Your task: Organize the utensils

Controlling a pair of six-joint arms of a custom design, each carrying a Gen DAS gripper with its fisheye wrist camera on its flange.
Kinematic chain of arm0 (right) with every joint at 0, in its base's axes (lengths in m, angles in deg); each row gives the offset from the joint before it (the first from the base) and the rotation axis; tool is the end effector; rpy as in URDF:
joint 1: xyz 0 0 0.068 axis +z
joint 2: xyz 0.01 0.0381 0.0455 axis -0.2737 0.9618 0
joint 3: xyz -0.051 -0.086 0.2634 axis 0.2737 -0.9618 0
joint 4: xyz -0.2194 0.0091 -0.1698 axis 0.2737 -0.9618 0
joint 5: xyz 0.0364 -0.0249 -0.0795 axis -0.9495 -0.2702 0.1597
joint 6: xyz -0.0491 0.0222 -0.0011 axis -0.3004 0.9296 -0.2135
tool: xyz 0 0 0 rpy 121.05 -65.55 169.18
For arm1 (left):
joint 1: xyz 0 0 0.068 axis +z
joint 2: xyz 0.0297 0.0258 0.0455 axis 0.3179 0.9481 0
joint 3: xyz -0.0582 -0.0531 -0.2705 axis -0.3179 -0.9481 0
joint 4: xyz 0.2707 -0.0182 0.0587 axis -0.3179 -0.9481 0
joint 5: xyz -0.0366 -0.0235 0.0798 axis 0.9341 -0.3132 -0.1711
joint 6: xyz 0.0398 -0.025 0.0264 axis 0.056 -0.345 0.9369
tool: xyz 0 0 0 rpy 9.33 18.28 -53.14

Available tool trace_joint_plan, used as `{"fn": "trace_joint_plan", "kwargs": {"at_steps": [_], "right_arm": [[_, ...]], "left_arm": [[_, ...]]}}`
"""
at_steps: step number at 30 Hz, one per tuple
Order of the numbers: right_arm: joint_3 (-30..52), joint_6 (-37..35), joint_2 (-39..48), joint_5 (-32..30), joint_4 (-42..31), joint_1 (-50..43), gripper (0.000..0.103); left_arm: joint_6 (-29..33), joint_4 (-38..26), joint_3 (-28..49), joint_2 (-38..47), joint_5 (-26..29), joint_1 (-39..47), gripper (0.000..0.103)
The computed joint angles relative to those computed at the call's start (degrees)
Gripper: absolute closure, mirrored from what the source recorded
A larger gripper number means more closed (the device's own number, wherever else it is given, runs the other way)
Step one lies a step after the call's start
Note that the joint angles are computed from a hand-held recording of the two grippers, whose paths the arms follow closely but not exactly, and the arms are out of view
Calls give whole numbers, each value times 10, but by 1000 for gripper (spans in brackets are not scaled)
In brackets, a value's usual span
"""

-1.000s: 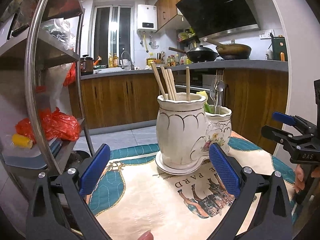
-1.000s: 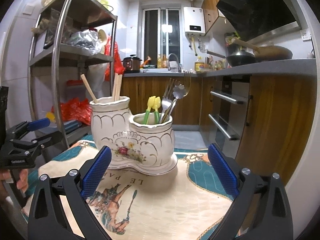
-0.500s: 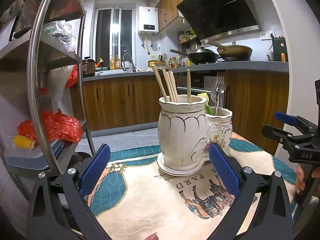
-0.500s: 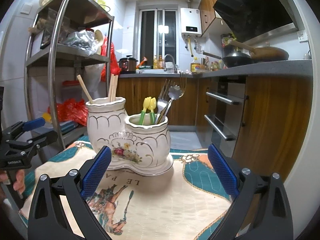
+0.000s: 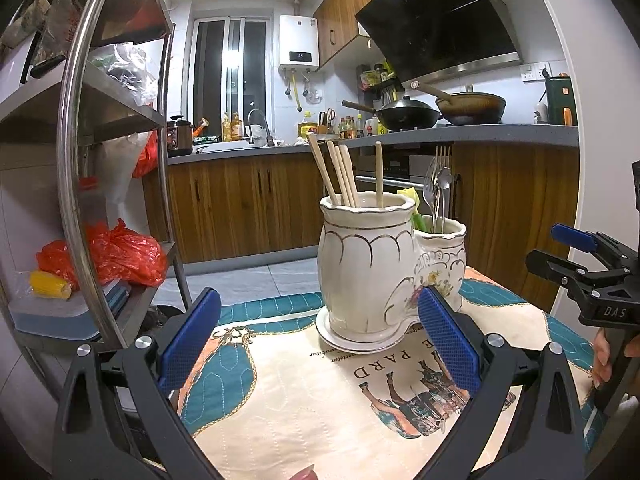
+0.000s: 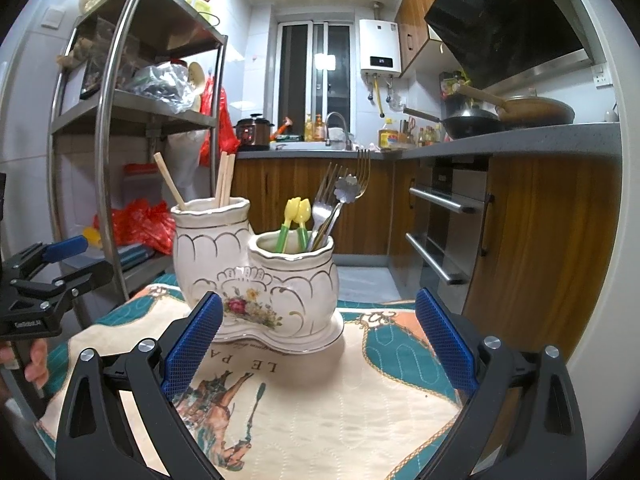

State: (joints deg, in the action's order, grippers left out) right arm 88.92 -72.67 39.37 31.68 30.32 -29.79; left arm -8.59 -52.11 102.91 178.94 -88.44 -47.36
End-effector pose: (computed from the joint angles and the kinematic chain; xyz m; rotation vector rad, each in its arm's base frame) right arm 0.2179 -0.0276 0.0617 -0.5154 1.7495 0.4258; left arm 0.1249 -0.1973 0.0803 -0.1204 1.8217 0.1711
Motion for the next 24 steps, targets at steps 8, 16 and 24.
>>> {"fn": "trace_joint_plan", "kwargs": {"at_steps": [8,16,24], "right_arm": [[0,2,0,1,2,-2,7],[2,1,-1,0,-1,-3,7],[2,1,0,-1,1,-4,7]], "left_arm": [[2,2,-1,-1,-2,-1,6],[2,1,-1,-1,-2,-1,6],[0,0,0,-1,-3,-1,6]]}}
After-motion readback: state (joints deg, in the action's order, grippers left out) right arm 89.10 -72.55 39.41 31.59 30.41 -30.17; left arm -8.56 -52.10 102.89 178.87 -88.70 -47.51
